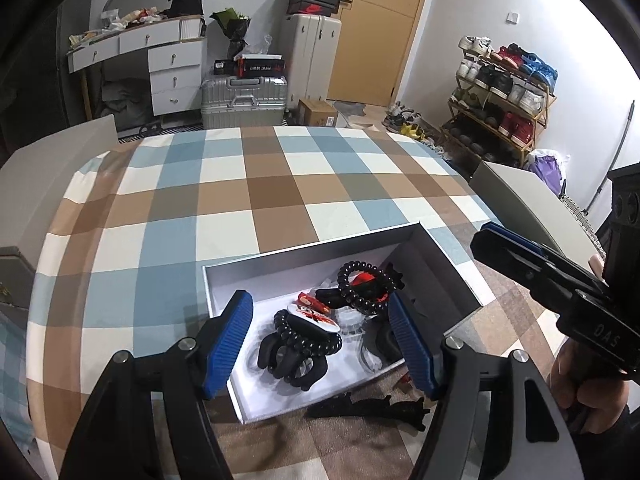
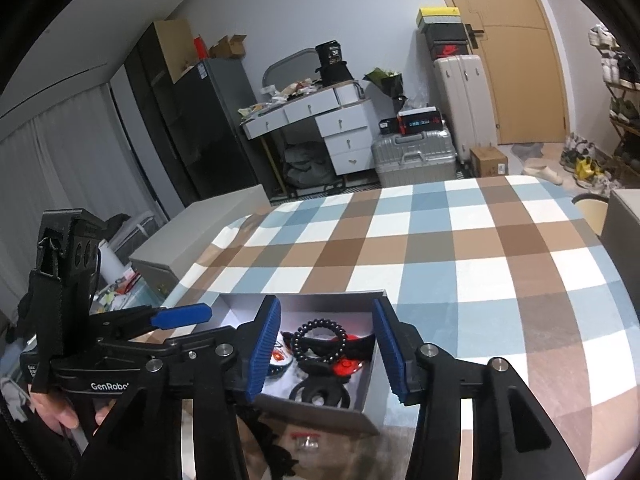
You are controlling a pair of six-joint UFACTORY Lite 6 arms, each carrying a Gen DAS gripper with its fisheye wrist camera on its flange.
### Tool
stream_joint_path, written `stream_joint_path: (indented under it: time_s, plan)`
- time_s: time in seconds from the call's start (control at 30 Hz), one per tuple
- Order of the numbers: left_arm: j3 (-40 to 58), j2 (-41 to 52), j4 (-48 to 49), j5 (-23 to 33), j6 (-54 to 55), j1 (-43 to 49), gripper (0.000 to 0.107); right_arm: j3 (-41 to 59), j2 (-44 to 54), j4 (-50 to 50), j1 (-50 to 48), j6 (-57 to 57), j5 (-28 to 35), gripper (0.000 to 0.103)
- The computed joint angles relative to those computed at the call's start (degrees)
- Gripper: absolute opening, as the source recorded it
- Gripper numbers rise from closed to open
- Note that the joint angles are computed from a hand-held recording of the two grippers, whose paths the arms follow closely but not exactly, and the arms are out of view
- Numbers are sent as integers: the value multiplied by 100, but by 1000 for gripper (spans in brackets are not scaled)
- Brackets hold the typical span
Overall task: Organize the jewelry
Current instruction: 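Open both grippers to release the badge and tie in the box, then withdraw both grippers from the box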
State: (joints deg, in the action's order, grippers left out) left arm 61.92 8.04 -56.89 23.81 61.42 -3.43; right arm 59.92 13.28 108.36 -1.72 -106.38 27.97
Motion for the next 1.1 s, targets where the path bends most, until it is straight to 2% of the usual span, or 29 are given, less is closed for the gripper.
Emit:
stream_joint_path:
  time_s: [0.2,0.4,0.5,0.7,0.8,1.1]
  plan:
    - [-268,-288,-97,-106,69,43,66,-386,-407,208,15,-232,48,56]
    - [-634,-695,-102,-327,93,-5,66,-820,-856,294,60,-420,72,58]
    - [-857,-905,-205,-481,177,-36,75,-1025,-1048,250,60,-398,109,59]
    - [-1306,-1314,-546,-570,433,20,76,-1457,-1372,236,87,-383,134,63]
    - [-1482,-1464,-285,-822,53,-47,82,-1610,-1451,127,108,-283,133,65]
    - [-2237,-1827,-401,-1393,-138,-121,83,-1998,-1433,260,295,-498,18,69]
